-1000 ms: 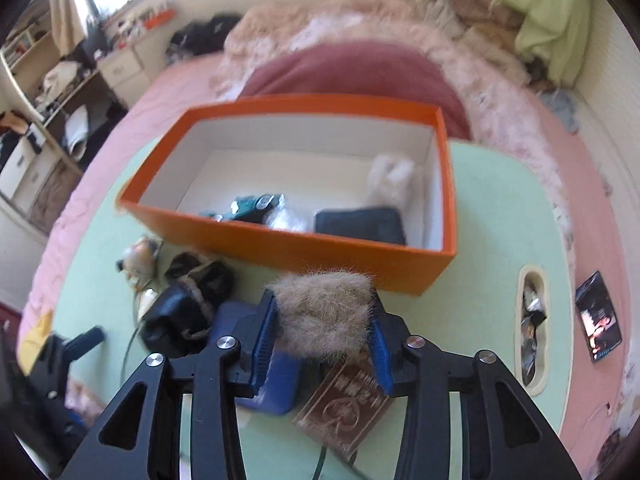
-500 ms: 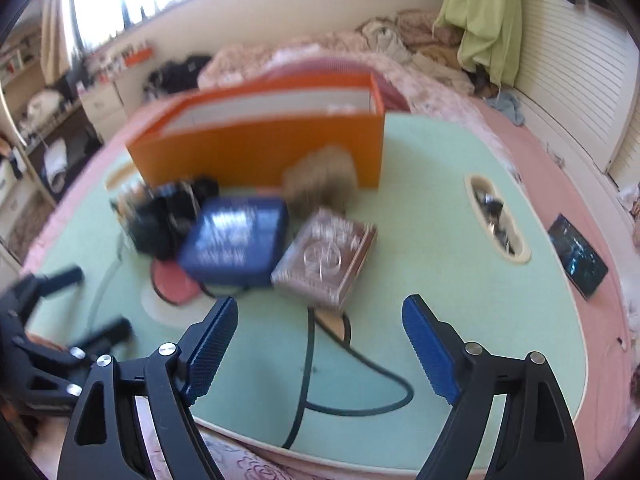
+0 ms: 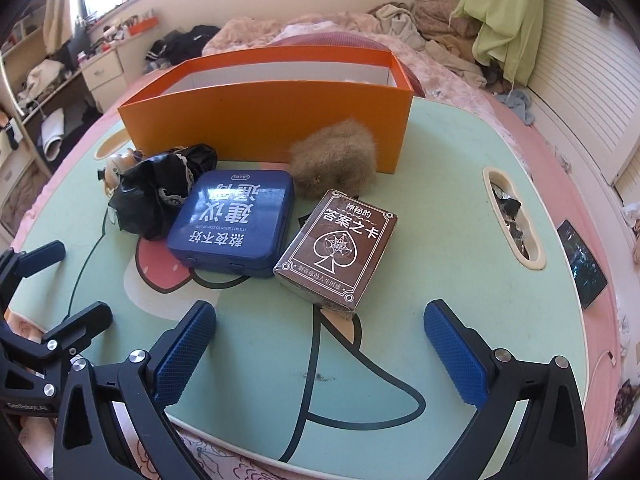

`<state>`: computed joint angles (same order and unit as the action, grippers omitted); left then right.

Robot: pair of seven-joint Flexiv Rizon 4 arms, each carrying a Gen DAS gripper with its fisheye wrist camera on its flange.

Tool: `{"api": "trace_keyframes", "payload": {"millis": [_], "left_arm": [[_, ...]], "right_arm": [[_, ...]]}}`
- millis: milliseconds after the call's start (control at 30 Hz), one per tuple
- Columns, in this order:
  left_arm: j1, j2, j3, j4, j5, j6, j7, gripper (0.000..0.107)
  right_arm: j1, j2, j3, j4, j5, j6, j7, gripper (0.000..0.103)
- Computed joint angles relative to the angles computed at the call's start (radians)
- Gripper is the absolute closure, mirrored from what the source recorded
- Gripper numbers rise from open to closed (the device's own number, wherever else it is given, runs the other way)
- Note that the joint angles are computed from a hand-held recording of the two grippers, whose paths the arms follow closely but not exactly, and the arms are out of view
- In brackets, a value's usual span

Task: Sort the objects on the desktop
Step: 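Reach the left gripper into the box and grasp the white fur ball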

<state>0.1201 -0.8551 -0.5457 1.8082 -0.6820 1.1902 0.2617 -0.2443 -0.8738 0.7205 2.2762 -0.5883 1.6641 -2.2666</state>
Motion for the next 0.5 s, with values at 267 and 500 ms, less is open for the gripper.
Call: {"api": "trace_keyframes", "payload": {"millis": [267, 500], "left_arm": [[-0.004, 0.016, 0.01, -0.029, -0.021, -0.057, -0.046, 0.033], [-0.082, 0.144, 0.071, -0.14, -0.012, -0.492, -0.172, 0.04]], "right_arm": [[0.009, 0.003, -0.008, 0.001, 0.004, 0.009, 0.007, 0.0], [0.014, 0.005, -0.013, 0.002, 0.001, 0.015, 0.019, 0.0]]}}
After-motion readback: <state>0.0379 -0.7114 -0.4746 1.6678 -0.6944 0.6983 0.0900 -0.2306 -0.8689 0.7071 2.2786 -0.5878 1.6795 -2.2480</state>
